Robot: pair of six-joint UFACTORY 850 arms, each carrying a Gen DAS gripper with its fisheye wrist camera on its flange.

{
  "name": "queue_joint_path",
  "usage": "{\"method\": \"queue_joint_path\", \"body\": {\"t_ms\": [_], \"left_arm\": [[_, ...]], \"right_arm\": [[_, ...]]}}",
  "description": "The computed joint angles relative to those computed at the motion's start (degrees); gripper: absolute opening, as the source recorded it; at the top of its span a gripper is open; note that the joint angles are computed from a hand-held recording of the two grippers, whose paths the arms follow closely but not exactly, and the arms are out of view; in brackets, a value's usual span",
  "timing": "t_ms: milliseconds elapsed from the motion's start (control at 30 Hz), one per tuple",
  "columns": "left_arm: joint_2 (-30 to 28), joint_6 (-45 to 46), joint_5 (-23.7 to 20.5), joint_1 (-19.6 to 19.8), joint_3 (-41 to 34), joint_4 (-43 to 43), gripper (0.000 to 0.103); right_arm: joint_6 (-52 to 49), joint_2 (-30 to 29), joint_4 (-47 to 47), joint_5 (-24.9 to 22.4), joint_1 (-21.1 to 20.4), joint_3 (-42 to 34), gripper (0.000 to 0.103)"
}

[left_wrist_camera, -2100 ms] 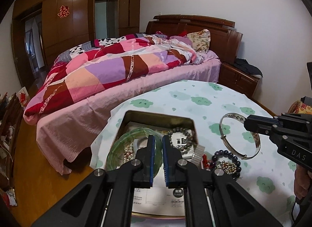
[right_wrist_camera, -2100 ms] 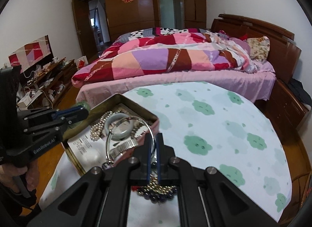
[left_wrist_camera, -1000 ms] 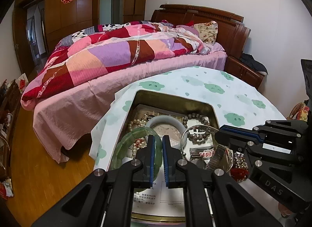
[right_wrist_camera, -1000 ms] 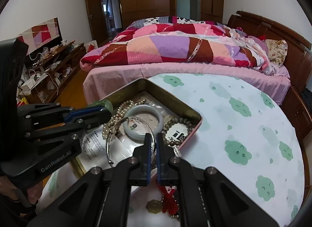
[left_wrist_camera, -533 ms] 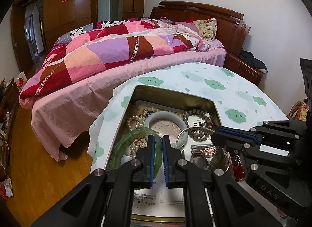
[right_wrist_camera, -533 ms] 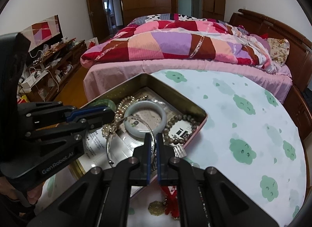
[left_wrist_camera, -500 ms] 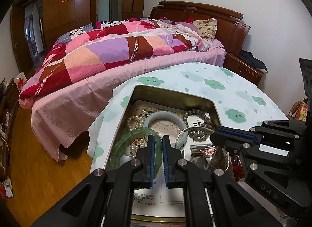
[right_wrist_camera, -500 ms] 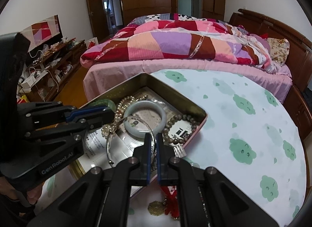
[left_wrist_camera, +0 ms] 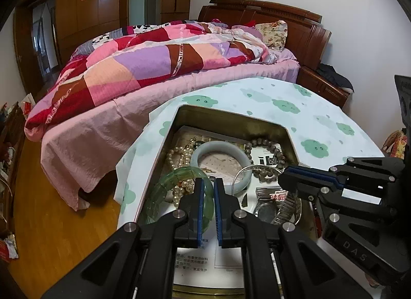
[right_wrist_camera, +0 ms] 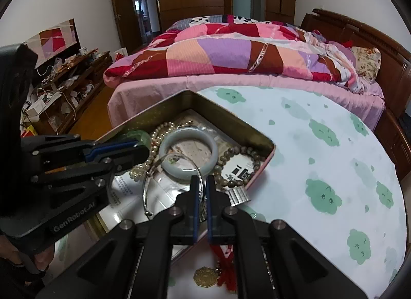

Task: Organize jewelry
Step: 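Lower both bangles into the tin box and open both tools, then reach the right tool to the red tassel with gold coin and close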

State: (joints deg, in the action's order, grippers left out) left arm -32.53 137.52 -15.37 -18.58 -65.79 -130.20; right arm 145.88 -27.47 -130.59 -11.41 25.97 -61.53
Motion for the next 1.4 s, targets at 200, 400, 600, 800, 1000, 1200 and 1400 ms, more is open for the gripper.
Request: {"method": "queue_joint_path", "body": {"t_ms": [200, 400, 600, 800, 1000, 1200, 1400], "left_arm": [[0.15, 2.66, 0.07, -0.13, 0.06, -2.75, 0.007], [0.34, 3.52, -0.6, 0.16, 0.18, -4.39, 0.014], [1.86, 16.39, -2.79, 0.22, 2.28, -18.87, 0.08], [2.07, 11.63, -3.41, 0.9, 2.3, -15.89, 0.081], [2.7, 19.54, -2.77, 0.25, 3.68, -24.77, 0.081], [4.21, 25.16, -4.1, -0.21, 6.49, -31.79, 0.081], [5.3, 31.01, -4.39, -0.7, 8.56, -39.1, 0.081]], "right_arm": [[0.78, 0.0, -0.71, -0.2, -0.01, 0.17, 0.006], [5.94, -0.03, -5.66, -0.6, -0.35, 0.48, 0.009], [6.91, -0.16, -5.31, -1.31, -0.75, 0.67, 0.027], [8.78, 1.5, -6.92, -4.18, -0.32, 2.53, 0.061], [15.97, 4.54, -12.29, -4.4, -2.24, 6.21, 0.065], [13.84, 7.47, -8.53, -4.55, -3.94, 10.31, 0.069], [18.19, 9.42, -9.82, -4.86, -4.83, 14.49, 0.069]]}}
